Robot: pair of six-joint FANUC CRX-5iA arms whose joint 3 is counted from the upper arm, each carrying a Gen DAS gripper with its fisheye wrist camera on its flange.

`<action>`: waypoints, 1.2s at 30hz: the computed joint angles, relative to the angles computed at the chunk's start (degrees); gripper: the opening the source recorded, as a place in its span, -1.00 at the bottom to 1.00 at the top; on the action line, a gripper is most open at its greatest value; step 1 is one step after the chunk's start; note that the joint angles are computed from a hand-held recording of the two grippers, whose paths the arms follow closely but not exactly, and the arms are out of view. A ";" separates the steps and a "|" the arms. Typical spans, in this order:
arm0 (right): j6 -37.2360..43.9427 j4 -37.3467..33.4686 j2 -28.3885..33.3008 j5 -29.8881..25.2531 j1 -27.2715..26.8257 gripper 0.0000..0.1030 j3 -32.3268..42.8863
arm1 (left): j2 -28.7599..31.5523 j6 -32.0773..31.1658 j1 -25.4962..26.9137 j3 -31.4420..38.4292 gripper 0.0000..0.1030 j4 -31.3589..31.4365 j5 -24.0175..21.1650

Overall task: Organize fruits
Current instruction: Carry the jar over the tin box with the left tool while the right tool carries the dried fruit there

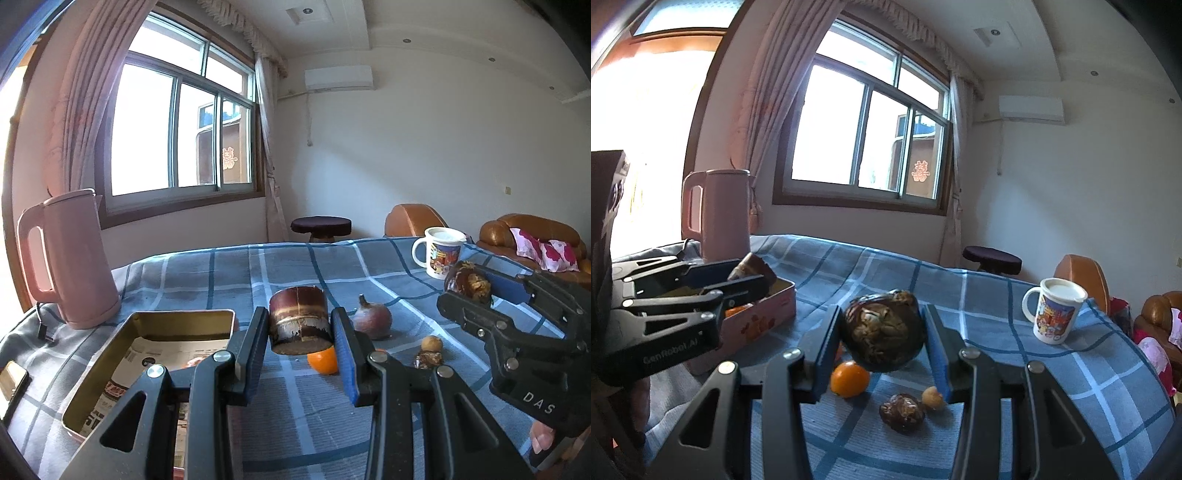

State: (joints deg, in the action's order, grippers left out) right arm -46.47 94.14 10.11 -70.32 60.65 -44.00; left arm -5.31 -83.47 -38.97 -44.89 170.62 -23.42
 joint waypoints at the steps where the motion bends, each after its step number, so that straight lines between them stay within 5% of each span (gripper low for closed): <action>1: 0.12 0.46 0.02 0.61 -0.34 -0.09 0.15 | -0.07 -0.08 0.13 0.09 -0.29 0.09 0.28; 36: 7.33 11.89 4.92 19.43 -9.53 -0.09 11.57 | 2.46 4.80 9.26 3.55 -0.29 -3.69 6.26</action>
